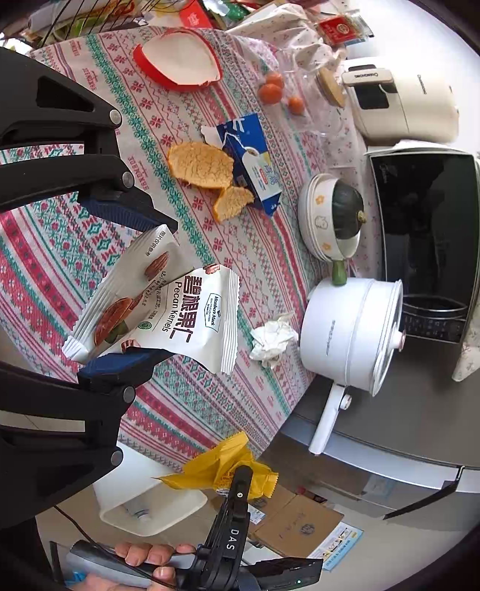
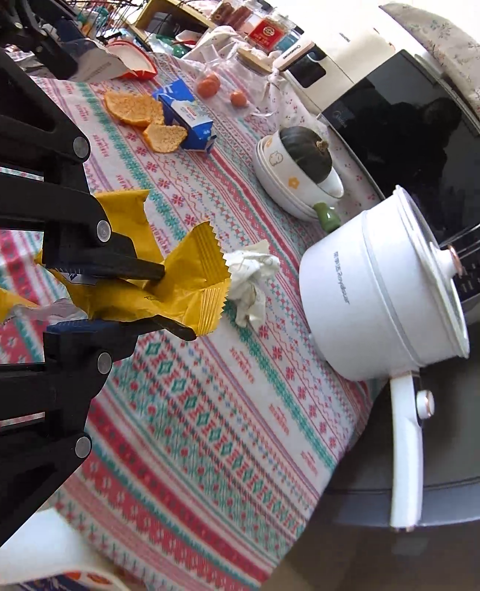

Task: Collect trash
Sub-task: 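Carry the pecan bag and yellow wrapper over the white bin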

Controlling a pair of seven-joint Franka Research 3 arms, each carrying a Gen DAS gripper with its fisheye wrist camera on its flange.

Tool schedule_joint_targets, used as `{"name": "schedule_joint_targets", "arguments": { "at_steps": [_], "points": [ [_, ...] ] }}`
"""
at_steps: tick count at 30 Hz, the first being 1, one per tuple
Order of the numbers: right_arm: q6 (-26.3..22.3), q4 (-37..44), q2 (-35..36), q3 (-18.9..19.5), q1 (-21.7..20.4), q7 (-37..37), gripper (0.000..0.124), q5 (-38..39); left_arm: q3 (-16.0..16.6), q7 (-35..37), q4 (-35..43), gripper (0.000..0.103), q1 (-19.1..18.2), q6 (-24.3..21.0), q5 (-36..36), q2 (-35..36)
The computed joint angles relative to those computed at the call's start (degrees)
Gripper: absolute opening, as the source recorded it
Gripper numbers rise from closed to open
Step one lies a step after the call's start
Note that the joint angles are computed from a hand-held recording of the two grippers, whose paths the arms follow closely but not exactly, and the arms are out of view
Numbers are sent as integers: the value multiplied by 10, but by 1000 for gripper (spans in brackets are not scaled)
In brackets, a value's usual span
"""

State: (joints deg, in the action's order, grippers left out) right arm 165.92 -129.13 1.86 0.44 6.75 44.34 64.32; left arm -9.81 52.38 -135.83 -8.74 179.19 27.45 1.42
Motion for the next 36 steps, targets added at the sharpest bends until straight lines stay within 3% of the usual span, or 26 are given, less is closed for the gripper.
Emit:
{"name": "schedule_joint_targets", "arguments": {
  "at_steps": [4, 7, 10, 12, 16, 26, 29, 36],
  "points": [
    [-4, -51, -61, -19, -7, -23, 17, 18, -13, -7, -2, 61, -13, -5, 0, -13],
    [-19, -88, -99, -39, -11, -28, 17, 13, -21, -60, 1, 61, -19, -8, 56, -20],
    [-29, -113, -121, -49, -25, 29, 17, -57, -30, -128, 7, 61, -22, -6, 130, -21],
    [-34, -125, -133, -54, -34, 59, 17, -103, -35, -127, 13, 61, -31, -5, 123, -16],
    [-45, -147, -151, -61, -63, 131, 17, -210, -43, -96, 33, 61, -54, 2, 81, 6],
    [-77, -165, -147, -108, -139, 190, 17, -322, -71, 15, 139, 61, -122, -54, 10, 113],
    [-78, -165, -138, -120, -168, 197, 18, -347, -101, 74, 182, 61, -121, -70, -43, 154],
    [-96, -141, -99, -144, -217, 213, 18, -359, -106, 122, 293, 61, -175, -100, -85, 252]
  ]
}}
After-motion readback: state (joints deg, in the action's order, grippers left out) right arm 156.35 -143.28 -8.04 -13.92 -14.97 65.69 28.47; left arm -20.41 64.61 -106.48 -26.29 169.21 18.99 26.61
